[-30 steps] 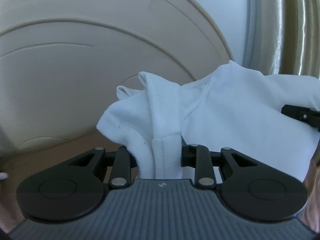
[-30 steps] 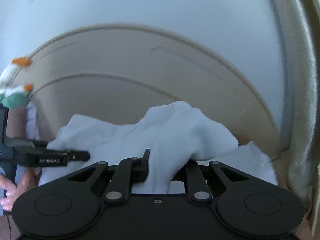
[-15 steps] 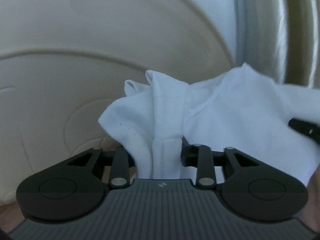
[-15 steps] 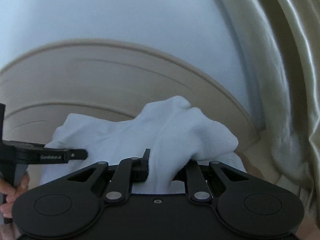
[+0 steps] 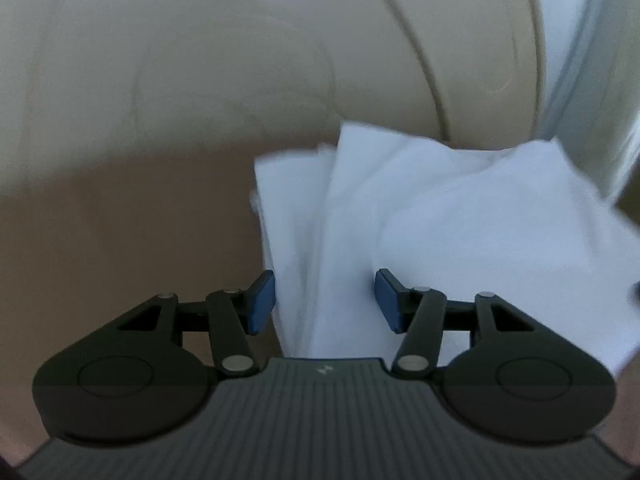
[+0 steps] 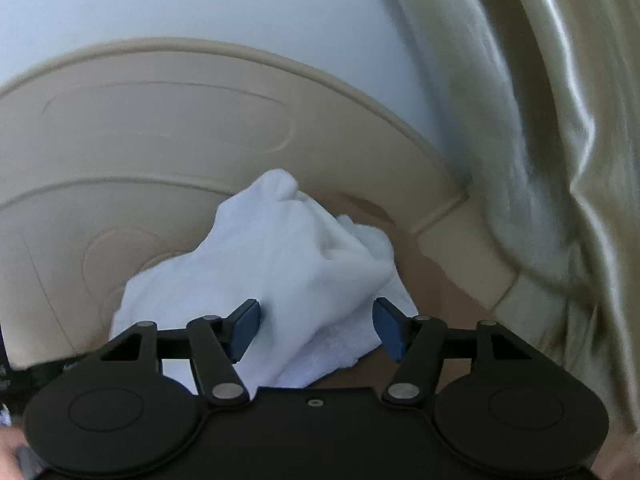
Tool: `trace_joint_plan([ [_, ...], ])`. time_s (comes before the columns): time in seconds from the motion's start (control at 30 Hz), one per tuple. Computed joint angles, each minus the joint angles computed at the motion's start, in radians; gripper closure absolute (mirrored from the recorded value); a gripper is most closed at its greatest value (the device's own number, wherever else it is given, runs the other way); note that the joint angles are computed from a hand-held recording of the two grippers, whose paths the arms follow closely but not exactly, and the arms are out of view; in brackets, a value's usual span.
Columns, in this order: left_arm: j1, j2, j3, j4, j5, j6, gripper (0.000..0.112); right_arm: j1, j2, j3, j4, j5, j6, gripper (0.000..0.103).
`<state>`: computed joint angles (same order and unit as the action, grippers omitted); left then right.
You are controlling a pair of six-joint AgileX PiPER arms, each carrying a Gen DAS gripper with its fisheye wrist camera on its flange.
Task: Fold clothes
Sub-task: 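Grasp the folded T-shirt with both grippers and carry it toward the headboard, then lower the folded T-shirt onto the duvet by the headboard and open both grippers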
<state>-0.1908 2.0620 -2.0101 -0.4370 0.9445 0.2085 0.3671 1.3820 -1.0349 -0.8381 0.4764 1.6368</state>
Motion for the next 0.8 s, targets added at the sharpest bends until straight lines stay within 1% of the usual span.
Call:
trace_joint_plan([
  [0.03,0.047,0.041,-0.061,-0.086,0.093,-0.012,0.044,-0.025,-0.001,0.002,0.058,-0.023,-0.033,0.035],
  [0.07,0.085,0.076,-0.11,-0.153,0.157,-0.027,0.043,-0.035,-0.005,0.006,0.077,-0.034,-0.04,0.035],
  [0.1,0.108,0.103,-0.145,-0.208,0.195,-0.038,0.043,-0.032,-0.007,0.006,0.056,-0.03,-0.018,0.035],
  [0.13,0.12,0.113,-0.158,-0.235,0.212,-0.037,0.043,-0.014,-0.006,0.002,0.004,-0.009,0.022,0.035],
  [0.2,0.114,0.094,-0.134,-0.232,0.203,0.015,0.045,0.02,0.01,-0.017,-0.094,0.025,0.065,0.051],
  [0.23,0.103,0.079,-0.116,-0.218,0.2,0.06,0.046,0.027,0.019,-0.03,-0.096,0.033,0.033,0.072],
  [0.27,0.086,0.083,-0.13,-0.184,0.192,0.084,0.057,0.041,0.028,-0.049,-0.093,0.056,-0.007,0.081],
  [0.3,0.063,0.077,-0.123,-0.145,0.155,0.103,0.076,0.061,0.038,-0.067,-0.105,0.086,-0.033,0.082],
  [0.33,0.041,0.044,-0.076,-0.118,0.108,0.125,0.086,0.09,0.049,-0.089,-0.137,0.129,-0.054,0.086],
  [0.37,0.024,0.023,-0.056,-0.104,0.074,0.121,0.097,0.126,0.054,-0.106,-0.179,0.176,-0.057,0.087],
  [0.4,0.01,0.014,-0.056,-0.097,0.051,0.102,0.098,0.162,0.059,-0.122,-0.218,0.222,-0.056,0.087],
  [0.5,-0.032,-0.002,-0.075,-0.08,-0.012,0.04,0.098,0.27,0.052,-0.106,-0.379,0.349,0.084,0.089],
  [0.57,-0.055,0.014,-0.118,-0.095,-0.026,-0.01,0.098,0.3,0.095,-0.112,-0.395,0.43,0.119,0.089],
  [0.6,-0.072,0.022,-0.139,-0.049,-0.014,-0.061,0.098,0.283,0.114,-0.113,-0.356,0.429,0.108,0.089],
  [0.63,-0.092,0.054,-0.196,0.031,0.012,-0.137,0.098,0.254,0.132,-0.11,-0.304,0.409,0.089,0.088],
  [0.67,-0.11,0.077,-0.232,0.104,0.03,-0.193,0.098,0.235,0.128,-0.092,-0.285,0.384,0.111,0.087],
  [0.73,-0.142,0.103,-0.251,0.245,0.041,-0.273,0.097,0.216,0.1,-0.053,-0.284,0.343,0.191,0.084],
  [0.77,-0.15,0.118,-0.266,0.288,0.049,-0.301,0.096,0.222,0.093,-0.055,-0.277,0.349,0.194,0.084],
  [0.8,-0.147,0.116,-0.256,0.293,0.041,-0.316,0.095,0.229,0.09,-0.06,-0.27,0.36,0.188,0.084],
])
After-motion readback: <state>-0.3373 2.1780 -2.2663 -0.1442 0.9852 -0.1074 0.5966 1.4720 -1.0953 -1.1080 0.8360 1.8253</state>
